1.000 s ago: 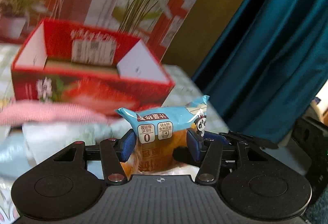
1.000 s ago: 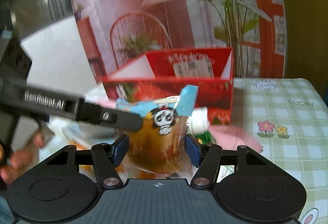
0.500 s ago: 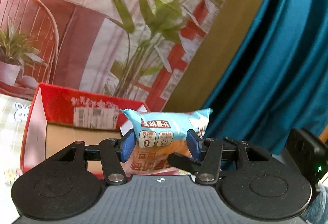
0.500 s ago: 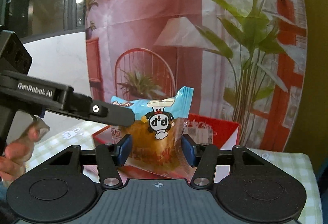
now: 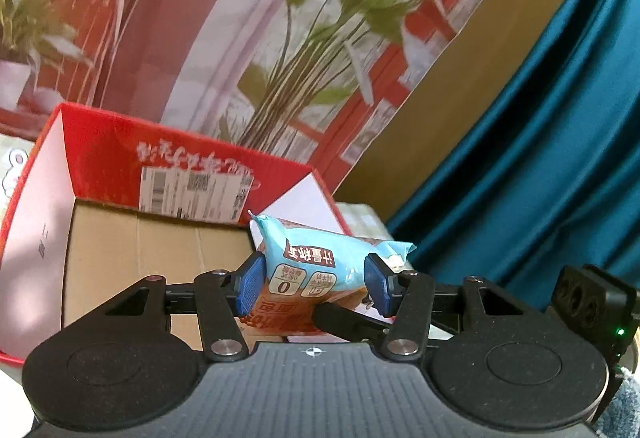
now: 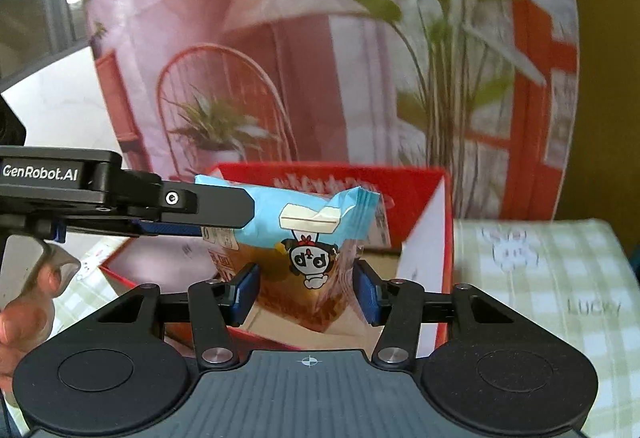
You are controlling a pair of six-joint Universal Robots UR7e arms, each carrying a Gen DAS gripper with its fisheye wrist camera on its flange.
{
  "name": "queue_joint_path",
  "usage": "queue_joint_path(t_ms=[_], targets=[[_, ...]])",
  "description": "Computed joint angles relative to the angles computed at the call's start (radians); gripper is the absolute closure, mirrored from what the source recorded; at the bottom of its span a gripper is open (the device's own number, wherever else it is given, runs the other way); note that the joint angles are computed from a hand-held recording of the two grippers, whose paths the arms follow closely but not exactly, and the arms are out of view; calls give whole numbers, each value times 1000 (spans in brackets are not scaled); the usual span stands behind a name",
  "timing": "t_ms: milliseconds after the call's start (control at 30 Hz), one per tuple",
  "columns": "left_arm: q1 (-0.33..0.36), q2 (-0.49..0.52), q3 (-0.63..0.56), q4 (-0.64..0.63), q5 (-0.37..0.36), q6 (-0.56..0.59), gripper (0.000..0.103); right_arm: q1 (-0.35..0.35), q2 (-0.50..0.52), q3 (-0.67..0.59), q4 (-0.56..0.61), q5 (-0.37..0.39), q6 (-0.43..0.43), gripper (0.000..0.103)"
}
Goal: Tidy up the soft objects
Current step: 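Carry the bread snack into the red box and open the right gripper, then move the right tool back to the white rolled towel in the pile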
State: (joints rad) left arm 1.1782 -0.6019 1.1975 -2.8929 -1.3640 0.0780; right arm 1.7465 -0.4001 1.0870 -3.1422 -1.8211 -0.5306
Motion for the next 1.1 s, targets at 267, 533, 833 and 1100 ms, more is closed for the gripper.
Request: queue_joint_path(t_ms=[267, 533, 833, 1100], targets=[[22, 8, -14, 71, 23, -52, 47, -6, 13, -21, 45, -16, 49, 55], [8, -22, 36, 10, 72, -20, 47, 13, 17, 14, -63, -84, 39, 51], [-41, -126, 220, -140, 245, 47, 42, 38, 1, 178, -328, -117, -3, 3], [-96, -230, 472, -370, 462, 5, 31, 54, -19, 320, -444, -142, 20, 0]])
